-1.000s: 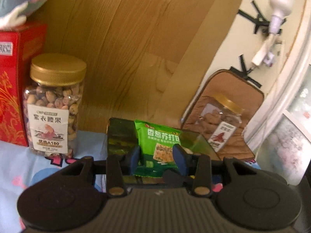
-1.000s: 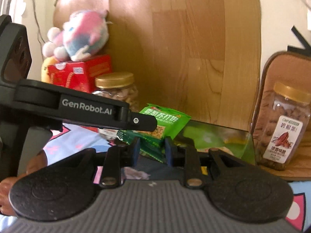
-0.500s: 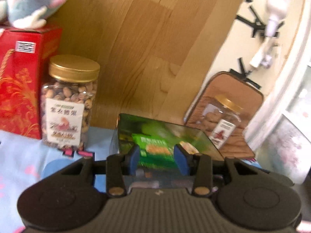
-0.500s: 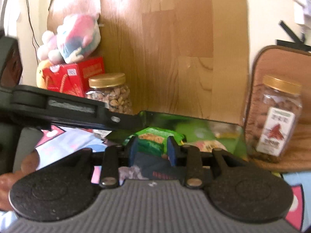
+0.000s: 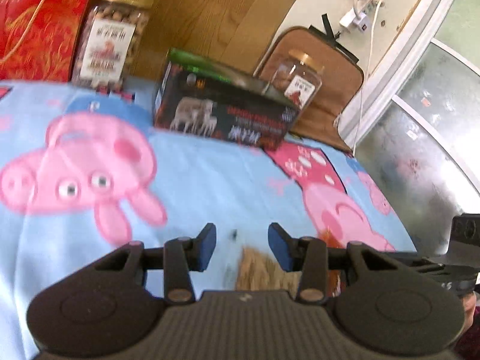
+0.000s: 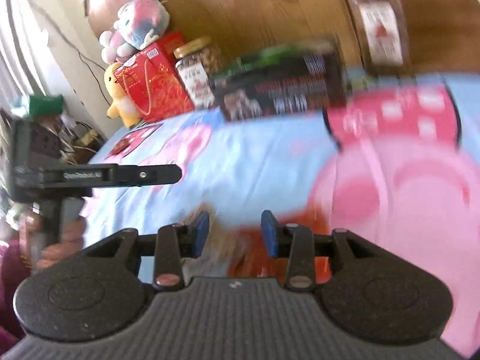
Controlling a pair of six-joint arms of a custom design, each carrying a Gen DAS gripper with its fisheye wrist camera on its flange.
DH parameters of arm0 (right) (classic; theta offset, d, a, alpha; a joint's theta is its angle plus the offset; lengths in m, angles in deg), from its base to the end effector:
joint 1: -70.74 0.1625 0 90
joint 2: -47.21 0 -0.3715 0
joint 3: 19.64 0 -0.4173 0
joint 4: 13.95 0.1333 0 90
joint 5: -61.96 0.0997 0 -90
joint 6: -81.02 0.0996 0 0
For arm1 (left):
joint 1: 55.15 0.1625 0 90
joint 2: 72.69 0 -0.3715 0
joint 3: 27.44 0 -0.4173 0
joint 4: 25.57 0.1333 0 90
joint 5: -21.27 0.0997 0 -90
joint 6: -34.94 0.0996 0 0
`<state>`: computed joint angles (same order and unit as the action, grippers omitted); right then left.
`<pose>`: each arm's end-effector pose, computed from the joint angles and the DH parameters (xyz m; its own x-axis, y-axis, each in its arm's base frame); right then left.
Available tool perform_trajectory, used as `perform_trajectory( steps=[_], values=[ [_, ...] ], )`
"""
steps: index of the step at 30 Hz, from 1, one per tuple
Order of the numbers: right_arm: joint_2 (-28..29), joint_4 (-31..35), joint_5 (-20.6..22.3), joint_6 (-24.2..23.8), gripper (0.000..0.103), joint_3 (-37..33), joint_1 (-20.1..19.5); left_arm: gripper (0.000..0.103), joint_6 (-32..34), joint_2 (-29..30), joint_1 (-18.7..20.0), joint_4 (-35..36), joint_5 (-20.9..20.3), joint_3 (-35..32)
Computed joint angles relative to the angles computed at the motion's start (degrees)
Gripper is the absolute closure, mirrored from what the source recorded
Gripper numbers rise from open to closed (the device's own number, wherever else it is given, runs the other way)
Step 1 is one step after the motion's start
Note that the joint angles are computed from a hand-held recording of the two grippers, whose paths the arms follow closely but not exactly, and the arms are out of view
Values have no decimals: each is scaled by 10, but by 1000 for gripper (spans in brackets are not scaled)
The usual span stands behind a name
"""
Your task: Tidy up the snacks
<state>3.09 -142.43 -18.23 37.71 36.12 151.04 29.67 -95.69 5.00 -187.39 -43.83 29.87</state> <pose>0.0119 -0.8224 0.2944 -0.8193 -0.5377 0.1991 -0.5657 0.7019 -0.4328 -0.2565 -0.7991 0.0615 -0.9467 0.1649 -0.2766 0.3092 0.7061 -0.6370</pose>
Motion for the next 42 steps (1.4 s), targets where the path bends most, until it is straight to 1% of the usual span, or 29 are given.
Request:
perform_trajectory(
  steps=[3, 5, 7, 9, 10, 13, 15, 16, 17, 18, 19, 21, 23, 26, 28, 29, 31, 33, 34, 35, 37, 38, 39, 40, 41, 42],
  values=[
    [-24, 40, 26, 56, 60, 19, -15, 64, -14, -19, -1, -25, -3, 44],
    [-34, 72, 54, 85, 60, 25, -28, 64, -26, -27, -3, -27, -2, 62],
    [-34, 112, 70, 98, 60, 19, -33, 64, -30, -30, -3, -33, 0, 75],
    [-30, 121, 61, 105, 60, 19, -30, 64, -24, -34, -7, -45, 5, 88],
    [-28, 118, 55, 106, 61, 20, -27, 64, -24, -34, -8, -45, 7, 90],
    [-18, 111, 63, 112, 62, 19, -22, 63, -31, -36, -7, -51, 3, 95],
    [-11, 91, 56, 107, 63, 20, -13, 59, -38, -37, -6, -53, -3, 96],
    [-12, 71, 44, 100, 67, 26, -8, 58, -42, -38, -5, -55, -6, 98],
    [-14, 42, 25, 92, 79, 37, -1, 58, -45, -39, -5, -55, -7, 99],
    [-17, 18, 12, 80, 80, 45, 3, 58, -45, -39, -6, -56, -6, 100],
    [-16, 2, 9, 74, 80, 49, 6, 58, -45, -39, -6, -57, -7, 101],
    [-10, -6, 17, 72, 84, 40, 5, 54, -48, -39, -4, -60, -14, 101],
    [-6, -34, 19, 63, 96, 39, 7, 50, -57, -39, -2, -62, -24, 100],
    [3, -38, 33, 52, 96, 26, 5, 49, -65, -37, -1, -61, -27, 96],
    [11, -38, 26, 48, 96, 15, 3, 46, -69, -36, -1, -63, -30, 95],
    [19, -37, 23, 48, 93, 4, 4, 46, -71, -36, -1, -66, -31, 96],
    [22, -18, 33, 62, 87, -7, 0, 46, -74, -36, 1, -74, -34, 98],
    [35, 26, 56, 94, 69, -37, -4, 46, -75, -36, 2, -83, -39, 102],
    [40, 45, 68, 104, 66, -48, -5, 46, -75, -36, 2, -85, -40, 103],
    [50, 81, 84, 110, 66, -71, -8, 46, -75, -36, 2, -86, -41, 103],
    [78, 181, 142, 132, 66, -130, -18, 46, -75, -36, 3, -86, -43, 103],
    [88, 206, 157, 140, 68, -147, -21, 46, -75, -36, 3, -87, -44, 103],
    [92, 207, 148, 141, 71, -150, -18, 49, -77, -36, 4, -87, -44, 103],
    [87, 183, 122, 136, 75, -137, -12, 48, -77, -36, 3, -88, -42, 104],
    [80, 156, 103, 129, 84, -119, -8, 48, -78, -37, 5, -89, -46, 104],
    [79, 145, 92, 124, 90, -114, -5, 48, -80, -37, 6, -89, -49, 104]
  ],
)
